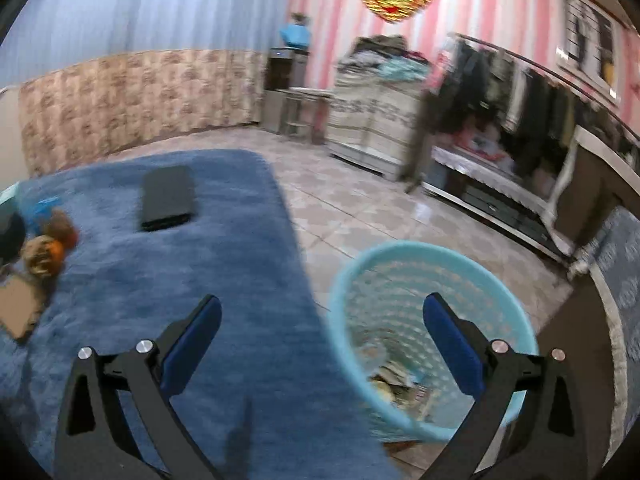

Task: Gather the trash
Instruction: 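Move both grippers back over the items on the rug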

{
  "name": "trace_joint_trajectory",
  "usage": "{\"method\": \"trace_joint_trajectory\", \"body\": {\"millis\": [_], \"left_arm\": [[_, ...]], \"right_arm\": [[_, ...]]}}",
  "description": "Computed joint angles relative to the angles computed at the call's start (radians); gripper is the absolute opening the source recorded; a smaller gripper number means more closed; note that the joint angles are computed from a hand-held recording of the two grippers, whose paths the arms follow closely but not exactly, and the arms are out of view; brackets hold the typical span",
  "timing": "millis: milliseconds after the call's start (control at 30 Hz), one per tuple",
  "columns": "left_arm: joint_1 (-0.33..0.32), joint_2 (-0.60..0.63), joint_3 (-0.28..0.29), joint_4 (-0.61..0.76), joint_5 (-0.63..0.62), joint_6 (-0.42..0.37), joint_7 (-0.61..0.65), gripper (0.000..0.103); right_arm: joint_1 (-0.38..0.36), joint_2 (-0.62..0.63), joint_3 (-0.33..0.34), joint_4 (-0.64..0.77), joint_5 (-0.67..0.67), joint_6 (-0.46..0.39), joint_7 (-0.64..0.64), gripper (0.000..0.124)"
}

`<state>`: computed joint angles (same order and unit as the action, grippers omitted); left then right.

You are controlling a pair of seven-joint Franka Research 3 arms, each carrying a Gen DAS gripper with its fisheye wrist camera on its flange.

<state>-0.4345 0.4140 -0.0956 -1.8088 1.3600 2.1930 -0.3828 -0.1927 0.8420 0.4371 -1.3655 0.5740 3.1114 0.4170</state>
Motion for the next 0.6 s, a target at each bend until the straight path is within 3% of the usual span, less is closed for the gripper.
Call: {"method": "trace_joint_trajectory", "body": {"millis": [100, 233, 467, 600], "left_arm": [[0.016, -0.062, -0.001, -0.088, -0.014, -0.018, -0.032, 0.098], [0.054, -0.138, -0.017, -0.196, -0.013, -0.026, -0.089, 0.098], [0.116, -0.212, -0.045, -0.305, -0.022, -0.040, -0.140, 0.098], [0.141, -0.235, -0.056, -0.344, -0.028, -0.041, -0.177, 0.098]], "right_arm": [[-0.026, -0.031, 0.070, -0.073, 0.002, -0.002, -0.055, 0.099], [0.006, -0.063, 0.076, -0.137, 0.008, -0.022, -0.088, 0.099], [0.019, -0.109, 0.153, -0.203, 0.086, -0.073, -0.192, 0.098], [0.082, -0.120, 0.117, -0.200, 0.107, -0.114, -0.215, 0.098]]}}
